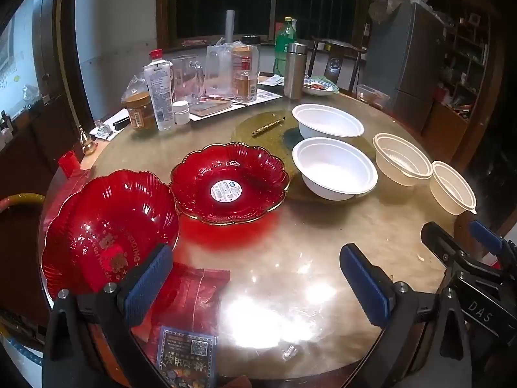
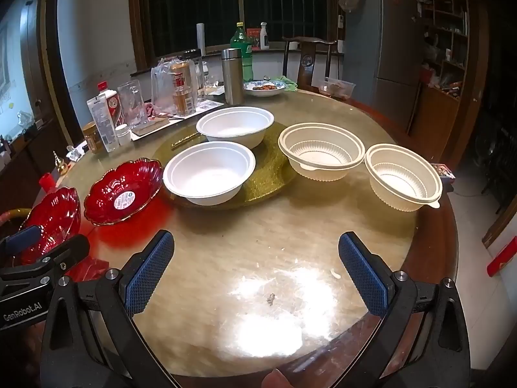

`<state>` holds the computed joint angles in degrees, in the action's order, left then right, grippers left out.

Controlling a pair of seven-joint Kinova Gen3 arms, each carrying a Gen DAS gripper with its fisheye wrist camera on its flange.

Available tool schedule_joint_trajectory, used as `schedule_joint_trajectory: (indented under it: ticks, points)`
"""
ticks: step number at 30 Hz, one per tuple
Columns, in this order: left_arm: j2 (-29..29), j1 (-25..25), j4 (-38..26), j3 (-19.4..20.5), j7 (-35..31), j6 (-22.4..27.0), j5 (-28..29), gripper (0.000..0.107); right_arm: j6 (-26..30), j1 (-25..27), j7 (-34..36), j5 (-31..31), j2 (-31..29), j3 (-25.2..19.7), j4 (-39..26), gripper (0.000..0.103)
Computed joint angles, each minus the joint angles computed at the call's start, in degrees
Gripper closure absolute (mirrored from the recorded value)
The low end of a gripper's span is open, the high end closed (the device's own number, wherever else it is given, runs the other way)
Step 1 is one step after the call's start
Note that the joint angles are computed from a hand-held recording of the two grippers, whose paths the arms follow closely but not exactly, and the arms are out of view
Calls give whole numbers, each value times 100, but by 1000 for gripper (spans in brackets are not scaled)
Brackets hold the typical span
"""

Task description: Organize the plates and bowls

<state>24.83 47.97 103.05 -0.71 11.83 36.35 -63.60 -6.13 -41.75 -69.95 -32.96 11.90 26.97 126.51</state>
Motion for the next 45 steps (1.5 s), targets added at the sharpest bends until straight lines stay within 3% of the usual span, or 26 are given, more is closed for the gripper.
schedule_joint_trajectory:
  ticks: [45]
  points:
    - [32, 30, -4, -43, -157, -104, 164, 5, 35, -310, -126, -22, 40, 254, -72, 0]
